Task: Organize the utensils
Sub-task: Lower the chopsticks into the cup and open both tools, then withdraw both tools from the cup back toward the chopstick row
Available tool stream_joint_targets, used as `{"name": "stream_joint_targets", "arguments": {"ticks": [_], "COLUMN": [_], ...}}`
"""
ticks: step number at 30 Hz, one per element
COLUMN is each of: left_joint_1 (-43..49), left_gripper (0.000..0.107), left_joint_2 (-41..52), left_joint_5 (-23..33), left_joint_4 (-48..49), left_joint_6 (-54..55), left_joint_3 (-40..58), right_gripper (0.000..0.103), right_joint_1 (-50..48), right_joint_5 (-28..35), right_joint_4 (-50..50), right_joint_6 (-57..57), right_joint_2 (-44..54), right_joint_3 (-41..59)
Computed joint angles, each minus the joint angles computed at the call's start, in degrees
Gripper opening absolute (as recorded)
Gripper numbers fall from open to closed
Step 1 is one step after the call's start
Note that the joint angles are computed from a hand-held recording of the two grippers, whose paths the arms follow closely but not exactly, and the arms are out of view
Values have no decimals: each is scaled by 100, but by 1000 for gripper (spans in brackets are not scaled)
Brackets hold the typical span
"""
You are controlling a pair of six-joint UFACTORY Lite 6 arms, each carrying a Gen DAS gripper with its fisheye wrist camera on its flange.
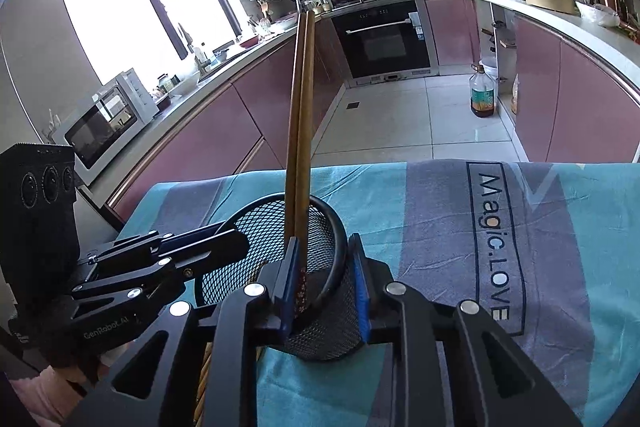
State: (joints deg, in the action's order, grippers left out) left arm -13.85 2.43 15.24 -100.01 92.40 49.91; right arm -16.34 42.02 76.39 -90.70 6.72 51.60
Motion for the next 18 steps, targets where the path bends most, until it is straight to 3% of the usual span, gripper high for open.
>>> {"name": "stream_joint_targets", "arguments": {"ticks": [5, 10, 12, 16, 18], "left_joint_1": [-8, -11, 22, 203, 236], "left_gripper": [19, 29, 30, 44, 43], "left_joint_2": [-19, -111, -329, -1025, -1431], "left_joint_5": [-21, -136, -169, -183, -283], "left_joint_4": [-471, -729, -847, -733, -421], "left_joint_6": [399, 607, 779, 790, 534], "left_joint_3": [-85, -138, -305, -885, -1212], "right_gripper": [24, 27, 30, 32, 32], "right_joint_1": [62, -55, -214, -691, -940], "right_joint_5": [7, 26, -16, 189, 348], "right_joint_4": [127, 170, 287, 212, 92], "right_joint_6": [-69, -133, -304, -546, -654], "right_joint_2": [-32, -114, -340, -1103, -1541], "right_joint_3": [-73, -164, -376, -939, -1276]}}
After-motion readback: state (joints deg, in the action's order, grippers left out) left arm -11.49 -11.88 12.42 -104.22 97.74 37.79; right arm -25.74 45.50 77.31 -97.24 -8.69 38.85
